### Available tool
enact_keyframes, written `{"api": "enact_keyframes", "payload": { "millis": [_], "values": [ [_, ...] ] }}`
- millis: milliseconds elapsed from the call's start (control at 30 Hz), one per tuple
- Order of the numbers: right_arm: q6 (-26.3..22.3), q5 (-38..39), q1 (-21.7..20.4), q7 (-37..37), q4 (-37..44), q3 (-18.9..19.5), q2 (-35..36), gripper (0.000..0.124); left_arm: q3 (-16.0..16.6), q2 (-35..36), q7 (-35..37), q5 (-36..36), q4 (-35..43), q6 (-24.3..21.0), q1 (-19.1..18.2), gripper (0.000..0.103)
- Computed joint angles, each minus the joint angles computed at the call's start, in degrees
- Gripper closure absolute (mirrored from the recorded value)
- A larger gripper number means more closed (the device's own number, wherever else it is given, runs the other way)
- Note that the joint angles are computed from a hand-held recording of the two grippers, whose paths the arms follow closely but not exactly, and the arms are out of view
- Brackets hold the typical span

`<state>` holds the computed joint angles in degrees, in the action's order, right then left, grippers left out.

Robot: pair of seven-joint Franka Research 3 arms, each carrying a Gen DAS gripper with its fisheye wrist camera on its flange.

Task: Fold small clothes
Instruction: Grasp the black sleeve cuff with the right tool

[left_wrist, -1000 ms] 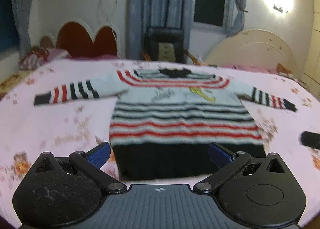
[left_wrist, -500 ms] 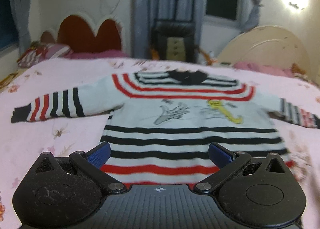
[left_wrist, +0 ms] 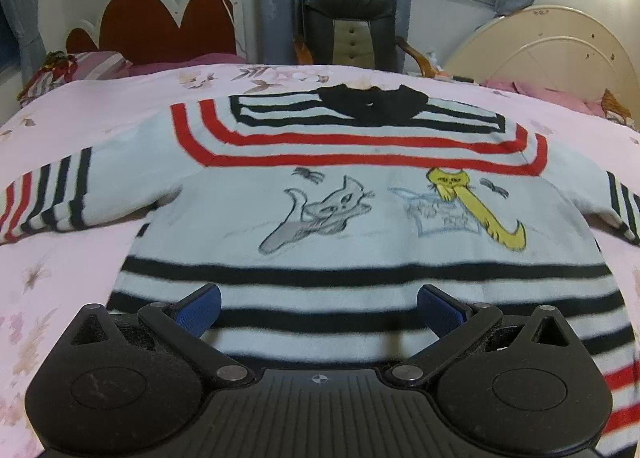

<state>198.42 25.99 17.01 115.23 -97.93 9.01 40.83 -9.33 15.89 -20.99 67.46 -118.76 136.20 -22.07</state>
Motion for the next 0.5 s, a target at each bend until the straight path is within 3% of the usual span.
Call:
{"api": "enact_keyframes", "payload": {
  "millis": [100, 167, 200, 233, 267, 333, 400, 433, 500],
  "values": [
    [0.4, -2.4, -1.4, -0.3, 2.5, 1.6, 2.1, 0.076, 0.5, 1.6, 1.3, -0.6, 2.2, 0.1, 0.4, 0.000],
    [-1.0, -1.9, 0.4, -1.0, 4.4, -0.5, 2.9, 0.078, 0.9, 2.0, 1.6, -0.6, 2.9, 0.1, 0.5, 0.000],
    [-2.3, -0.9, 2.1, -1.5, 5.6, -2.5, 3.3, 0.088, 1.1, 2.1, 1.6, -0.5, 3.2, 0.1, 0.5, 0.000],
    [-4.3, 0.7, 4.7, -1.8, 7.0, -5.8, 3.6, 0.108, 1.4, 2.2, 1.6, -0.4, 3.2, 0.4, 0.7, 0.000],
    [-6.3, 1.4, 6.0, -2.0, 8.1, -7.6, 3.9, 0.116, 1.5, 2.2, 2.0, -0.5, 3.3, 0.7, 1.0, 0.000],
    [-8.4, 1.4, 7.7, -2.4, 9.8, -9.9, 4.4, 0.116, 1.7, 2.9, 4.3, -2.0, 3.6, 1.4, 1.8, 0.000],
    [-10.1, 0.5, 13.5, -3.2, 11.3, -16.6, 4.7, 0.116, 1.9, 3.3, 6.6, -3.6, 3.5, 1.7, 2.3, 0.000],
    [-10.2, -0.7, 14.9, -3.9, 12.1, -17.8, 4.9, 0.116, 2.2, 3.2, 6.3, -3.1, 3.3, 1.3, 2.0, 0.000],
    [-10.5, -4.0, 15.4, -7.1, 14.8, -16.4, 5.6, 0.116, 2.7, 2.5, 5.6, -2.3, 2.0, 1.9, 2.3, 0.000]
  ]
}}
